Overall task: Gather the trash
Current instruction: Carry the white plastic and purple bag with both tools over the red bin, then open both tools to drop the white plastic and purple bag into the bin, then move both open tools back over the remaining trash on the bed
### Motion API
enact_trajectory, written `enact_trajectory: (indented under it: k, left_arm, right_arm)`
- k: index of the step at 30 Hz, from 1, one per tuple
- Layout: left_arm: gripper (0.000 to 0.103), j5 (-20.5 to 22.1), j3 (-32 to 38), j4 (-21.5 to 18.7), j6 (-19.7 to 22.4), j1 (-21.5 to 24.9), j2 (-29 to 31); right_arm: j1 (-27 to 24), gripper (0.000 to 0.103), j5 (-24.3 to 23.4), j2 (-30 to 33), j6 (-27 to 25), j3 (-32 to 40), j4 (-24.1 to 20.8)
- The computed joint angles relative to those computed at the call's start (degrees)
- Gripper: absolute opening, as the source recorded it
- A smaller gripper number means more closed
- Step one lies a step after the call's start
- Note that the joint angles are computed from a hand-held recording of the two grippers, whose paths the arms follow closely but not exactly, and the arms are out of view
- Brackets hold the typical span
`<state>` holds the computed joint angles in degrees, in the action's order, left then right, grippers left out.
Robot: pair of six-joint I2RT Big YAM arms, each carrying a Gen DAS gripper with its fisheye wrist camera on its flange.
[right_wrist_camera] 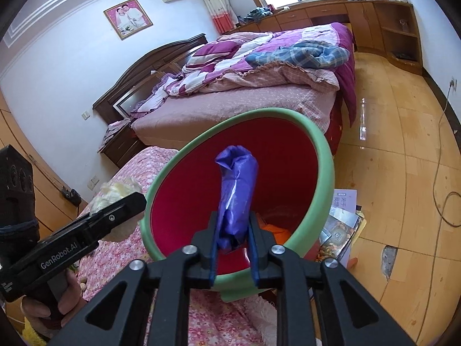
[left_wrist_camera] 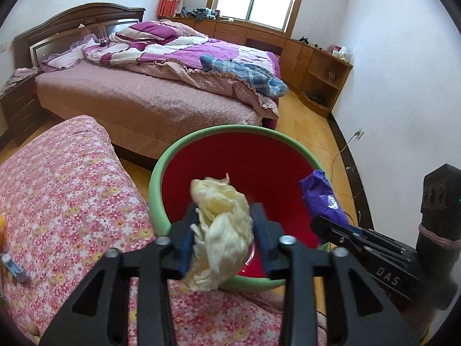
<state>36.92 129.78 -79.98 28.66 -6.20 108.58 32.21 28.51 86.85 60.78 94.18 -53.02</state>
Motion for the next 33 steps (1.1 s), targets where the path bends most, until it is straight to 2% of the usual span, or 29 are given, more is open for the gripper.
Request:
enact_trajectory:
  k: [2,9,16,24,30,33]
  left_arm:
    - [0.049,-0.21,-0.48,0.85,-0.43,-0.07,-0.15]
    - [0.05,-1.29,-0.99,1.22,-1.05,0.38,-0.33]
    - [0.051,-2.2,-1.35,1.61,-2.97,2.05,-0.9]
    - [0.052,-2.85,-0.95,0.02,-3.56,5.31,-1.5]
    - [0.052,-3.27,-2.22,0.19,-3.0,8.36,-3.2]
    - [0.06,-3.03,-3.26,1.07,-3.41,10.04,-4.13]
  right_arm:
    - [-0.21,0.034,-0.03,-0.36,0.6,-0.63,0.56]
    - [0.12,0.04,-0.16,-0.9,1.99,-1.7,1.7]
    - [1.01,0.053,1.96,-1.08,1.68,-0.96,0.64]
    - [1.92,0.054,1.39,-0.16,1.26,0.58,0.28]
    - [3.73,0.059,1.5,1.88,0.09,3.89,-0.27]
    - [4.69,0.059,1.13,3.2,-0.67,5.89,-0.68]
